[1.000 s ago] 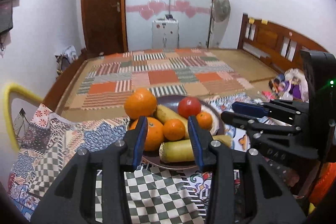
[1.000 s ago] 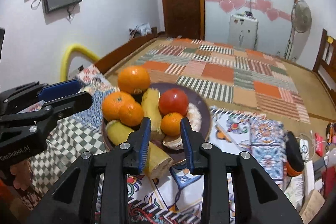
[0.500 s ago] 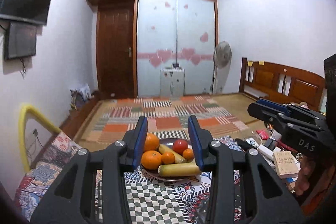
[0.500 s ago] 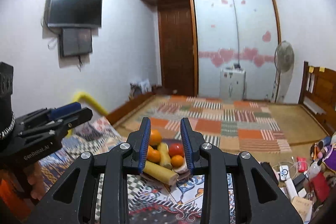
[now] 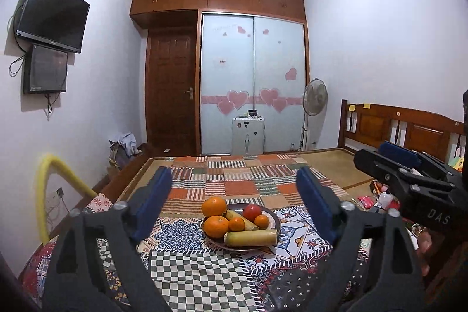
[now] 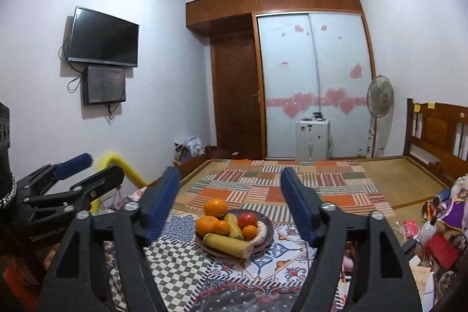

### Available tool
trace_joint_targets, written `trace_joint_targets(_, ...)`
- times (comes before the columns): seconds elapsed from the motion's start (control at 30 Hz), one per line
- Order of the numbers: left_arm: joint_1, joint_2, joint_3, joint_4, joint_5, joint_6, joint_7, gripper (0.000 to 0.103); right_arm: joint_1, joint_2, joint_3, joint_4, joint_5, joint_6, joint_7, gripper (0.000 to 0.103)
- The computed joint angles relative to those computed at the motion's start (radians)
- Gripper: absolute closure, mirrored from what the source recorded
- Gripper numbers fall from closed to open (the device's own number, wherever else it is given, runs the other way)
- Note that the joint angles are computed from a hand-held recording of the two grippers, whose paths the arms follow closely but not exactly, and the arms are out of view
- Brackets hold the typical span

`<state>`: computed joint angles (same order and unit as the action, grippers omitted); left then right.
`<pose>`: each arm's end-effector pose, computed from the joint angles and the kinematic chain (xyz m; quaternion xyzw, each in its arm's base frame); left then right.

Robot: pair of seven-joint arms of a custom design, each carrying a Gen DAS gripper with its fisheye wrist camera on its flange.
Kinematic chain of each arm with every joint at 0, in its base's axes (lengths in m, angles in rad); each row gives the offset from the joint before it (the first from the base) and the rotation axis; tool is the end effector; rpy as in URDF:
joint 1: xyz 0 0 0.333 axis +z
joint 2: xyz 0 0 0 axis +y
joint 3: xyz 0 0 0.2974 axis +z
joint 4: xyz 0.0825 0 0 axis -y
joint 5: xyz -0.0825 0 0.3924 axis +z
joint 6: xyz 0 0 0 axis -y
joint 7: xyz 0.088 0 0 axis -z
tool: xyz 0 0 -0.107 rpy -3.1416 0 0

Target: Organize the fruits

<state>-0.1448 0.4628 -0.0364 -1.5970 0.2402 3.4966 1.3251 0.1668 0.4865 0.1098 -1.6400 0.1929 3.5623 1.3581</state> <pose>0.6923 -0.1499 0.5213 -0.4736 0.5883 -0.5298 0.3860 0.6890 0.1531 0.4916 -0.5821 0.4820 -0.4154 0.5062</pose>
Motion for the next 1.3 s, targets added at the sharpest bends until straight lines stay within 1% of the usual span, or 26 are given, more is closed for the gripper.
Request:
trace_joint_targets(0.03,-0.003,-0.003,0.003,-0.004,-0.003,0.004,0.002,0.011,0.009,-0.004,-0.009,-0.007,0.013,0.009,-0.006,0.021)
trace_joint_targets(0.07,-0.008,-0.008,0.009,-0.012,-0.008,0.009,0.005,0.010,0.022,-0.010,-0.021,-0.016,0.031,0.019,-0.014,0.019)
trace_joint_targets(0.13,-0.024,-0.015,0.025,-0.028,-0.029,0.022,0.019,0.004,0.046,-0.019,-0.042,-0.032,0.070,0.038,-0.035,0.012)
trace_joint_targets(0.23,-0.027,-0.017,0.025,-0.034,-0.047,0.030,0.031,0.002,0.067,-0.020,-0.058,-0.040,0.109,0.060,-0.064,0.005)
trace_joint_targets(0.27,-0.020,-0.016,0.018,-0.035,-0.043,0.031,0.029,0.001,0.082,-0.016,-0.070,-0.034,0.133,0.065,-0.084,0.004)
trace_joint_targets(0.4,-0.010,-0.014,0.007,-0.033,-0.038,0.027,0.028,0.000,0.096,-0.017,-0.076,-0.039,0.172,0.080,-0.127,0.002)
trace_joint_targets(0.43,-0.005,-0.014,0.002,-0.034,-0.035,0.027,0.025,0.000,0.099,-0.020,-0.075,-0.050,0.181,0.092,-0.135,0.000)
trace_joint_targets(0.53,0.027,-0.010,-0.028,-0.030,-0.005,0.021,-0.005,0.000,0.099,-0.017,-0.070,-0.047,0.193,0.097,-0.154,0.000)
trace_joint_targets(0.73,0.044,0.004,-0.039,-0.007,0.025,0.003,-0.041,0.000,0.096,-0.019,-0.063,-0.053,0.203,0.094,-0.171,0.000)
trace_joint_targets(1.1,0.003,0.008,0.001,-0.005,0.004,0.010,-0.030,0.000,0.092,-0.030,-0.060,-0.065,0.209,0.099,-0.174,0.000)
trace_joint_targets(1.3,0.004,0.008,-0.002,-0.007,0.001,0.014,-0.023,0.000,0.091,-0.032,-0.059,-0.065,0.211,0.096,-0.173,0.000)
